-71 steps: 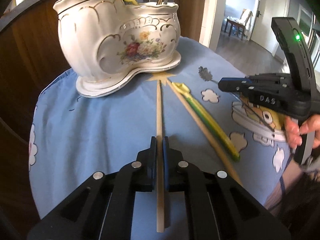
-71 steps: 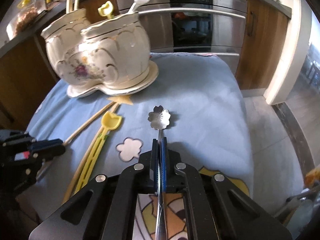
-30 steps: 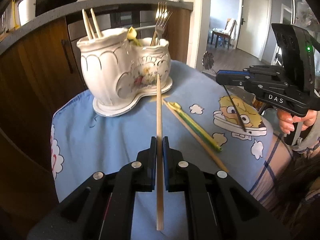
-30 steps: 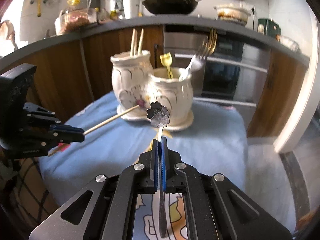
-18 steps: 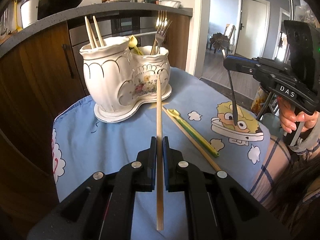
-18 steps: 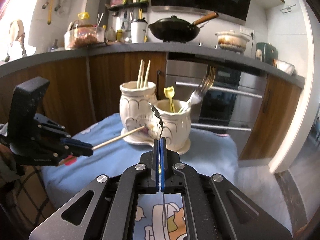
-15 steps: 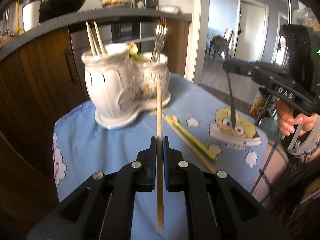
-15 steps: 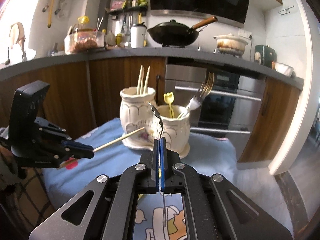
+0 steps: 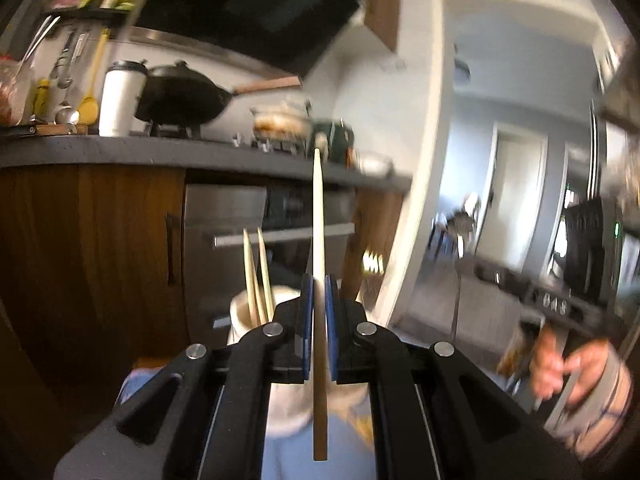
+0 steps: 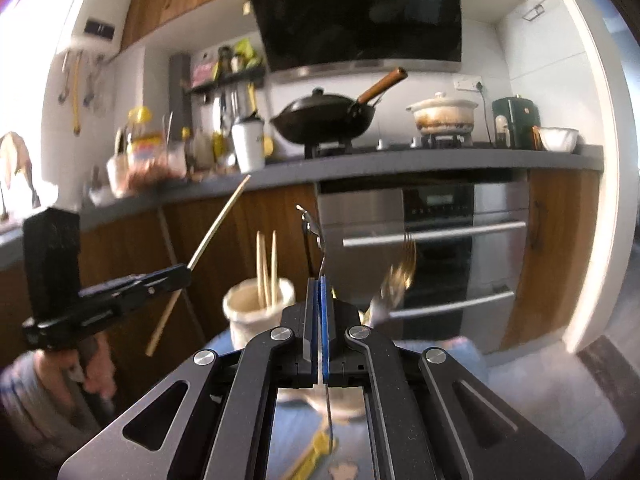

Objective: Organize utensils
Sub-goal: 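Carry the chopstick into the larger pot while the right tool lowers the spoon into the smaller pot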

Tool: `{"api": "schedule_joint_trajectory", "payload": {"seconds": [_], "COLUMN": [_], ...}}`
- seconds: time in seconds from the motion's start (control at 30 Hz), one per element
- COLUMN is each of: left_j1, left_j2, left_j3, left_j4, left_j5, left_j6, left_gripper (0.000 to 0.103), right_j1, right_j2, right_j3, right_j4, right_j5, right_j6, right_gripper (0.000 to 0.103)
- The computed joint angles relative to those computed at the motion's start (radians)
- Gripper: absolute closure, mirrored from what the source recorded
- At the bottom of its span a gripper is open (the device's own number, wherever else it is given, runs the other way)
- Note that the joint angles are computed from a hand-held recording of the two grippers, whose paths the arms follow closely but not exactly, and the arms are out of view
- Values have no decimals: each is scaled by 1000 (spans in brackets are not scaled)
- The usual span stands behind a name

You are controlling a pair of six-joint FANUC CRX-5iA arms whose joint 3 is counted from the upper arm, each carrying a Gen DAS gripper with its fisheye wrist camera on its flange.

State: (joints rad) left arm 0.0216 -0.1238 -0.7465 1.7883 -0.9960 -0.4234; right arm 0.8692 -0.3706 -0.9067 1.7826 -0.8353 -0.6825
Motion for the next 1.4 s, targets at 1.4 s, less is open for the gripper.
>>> {"api": "schedule_joint_trajectory", "payload": {"seconds": [1.4], "left_j1": [-236], "left_j2": [69], "left_j3": [20], "left_j4": [312], "left_j5": [370], "left_j6": [-205], "left_gripper": [97], "right_j1": [-279], "right_j2": [162], "right_j3": [12], "right_j4": [212], "right_j5": [165], "right_j6": [-314], "right_gripper": [101]}}
